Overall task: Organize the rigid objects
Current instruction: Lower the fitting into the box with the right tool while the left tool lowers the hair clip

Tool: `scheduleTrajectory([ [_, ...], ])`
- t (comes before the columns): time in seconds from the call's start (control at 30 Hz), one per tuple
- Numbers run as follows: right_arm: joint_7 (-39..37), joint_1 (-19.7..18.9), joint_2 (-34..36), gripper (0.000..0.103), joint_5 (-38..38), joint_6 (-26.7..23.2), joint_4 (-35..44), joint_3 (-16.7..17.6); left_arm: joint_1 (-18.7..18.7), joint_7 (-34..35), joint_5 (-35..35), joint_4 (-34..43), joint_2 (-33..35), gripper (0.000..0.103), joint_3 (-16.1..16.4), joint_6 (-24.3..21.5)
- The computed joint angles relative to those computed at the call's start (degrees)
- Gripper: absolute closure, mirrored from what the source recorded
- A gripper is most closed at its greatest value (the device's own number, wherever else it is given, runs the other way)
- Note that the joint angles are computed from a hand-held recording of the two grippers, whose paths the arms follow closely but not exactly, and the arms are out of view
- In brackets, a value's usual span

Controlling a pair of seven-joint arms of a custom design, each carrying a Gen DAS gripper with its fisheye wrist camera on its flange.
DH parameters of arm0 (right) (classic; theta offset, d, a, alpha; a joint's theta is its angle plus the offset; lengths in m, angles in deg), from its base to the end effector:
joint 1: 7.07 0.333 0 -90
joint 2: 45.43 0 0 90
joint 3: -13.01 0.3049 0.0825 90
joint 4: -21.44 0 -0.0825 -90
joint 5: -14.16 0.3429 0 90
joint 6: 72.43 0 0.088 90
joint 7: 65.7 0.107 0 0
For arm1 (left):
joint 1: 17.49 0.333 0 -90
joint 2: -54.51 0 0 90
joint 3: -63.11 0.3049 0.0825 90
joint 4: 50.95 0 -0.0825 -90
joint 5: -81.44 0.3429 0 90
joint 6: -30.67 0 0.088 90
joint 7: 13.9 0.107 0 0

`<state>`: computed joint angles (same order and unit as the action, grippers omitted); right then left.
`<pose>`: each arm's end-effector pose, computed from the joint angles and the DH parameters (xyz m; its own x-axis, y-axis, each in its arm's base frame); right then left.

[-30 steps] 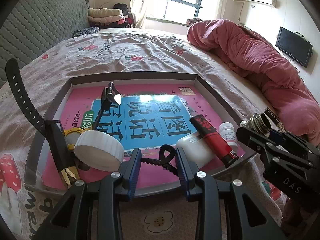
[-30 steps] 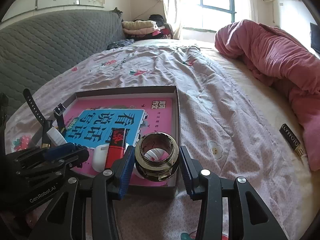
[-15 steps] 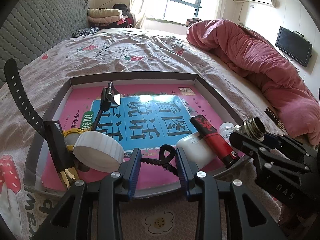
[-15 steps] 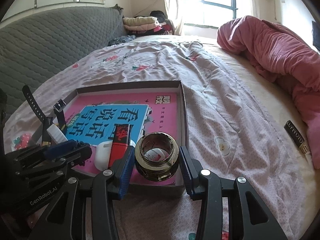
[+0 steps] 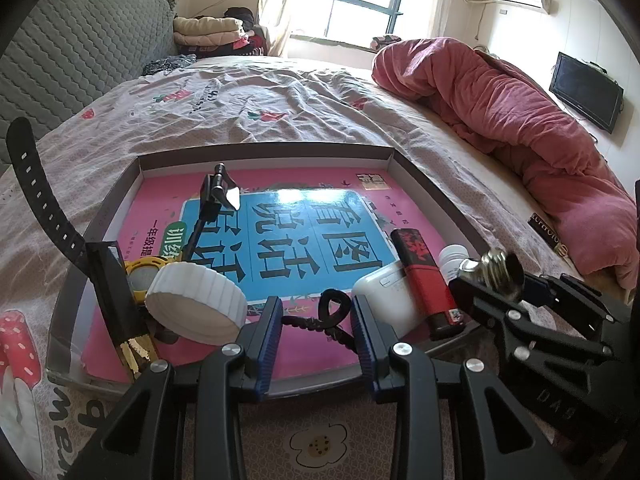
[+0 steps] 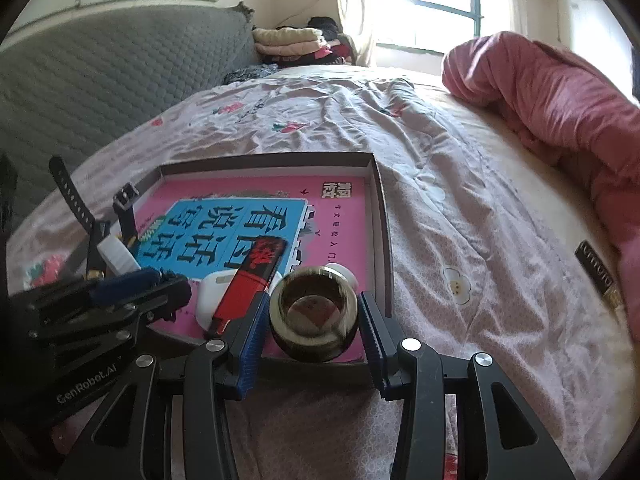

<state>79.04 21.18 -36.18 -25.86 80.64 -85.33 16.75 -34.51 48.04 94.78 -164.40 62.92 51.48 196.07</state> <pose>0.5053 0.3356 0.5061 0.1302 -0.9914 -0.0149 -0.7010 -0.0814 -0.7085 0.5205 -0.2928 0.4955 -0.2590 -0.9509 0.1697 -0.7339 0.0795 -0.6746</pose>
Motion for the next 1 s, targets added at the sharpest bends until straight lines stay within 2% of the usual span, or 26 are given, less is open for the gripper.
scheduleTrajectory([
  [0.2, 1.4, -0.2, -0.7, 0.057, -0.3, 0.5, -0.9, -0.2, 0.0, -0.1, 0.1, 0.0, 0.0, 0.068, 0.0, 0.0],
  [0.37, 1.6, -1.1, -1.8, 0.056, 1.0, 3.0, -2.6, 0.1, 0.0, -0.1, 0.1, 0.0, 0.0, 0.067, 0.1, 0.1],
  [0.53, 2.0, -1.2, -2.2, 0.050, 0.1, 3.5, -2.8, 0.2, 0.3, 0.7, -0.7, -0.2, -0.1, 0.068, -0.2, 0.1],
  [0.73, 4.0, -1.5, -2.7, 0.048, -1.5, 4.0, -3.1, 0.2, 0.6, 2.7, -2.9, 0.0, 0.0, 0.068, -0.8, 0.2],
  [1.0, 7.2, -2.2, -3.5, 0.044, -2.6, 4.5, -3.6, 0.3, 0.1, 2.1, -2.3, -0.8, -0.7, 0.068, -0.4, 0.6],
])
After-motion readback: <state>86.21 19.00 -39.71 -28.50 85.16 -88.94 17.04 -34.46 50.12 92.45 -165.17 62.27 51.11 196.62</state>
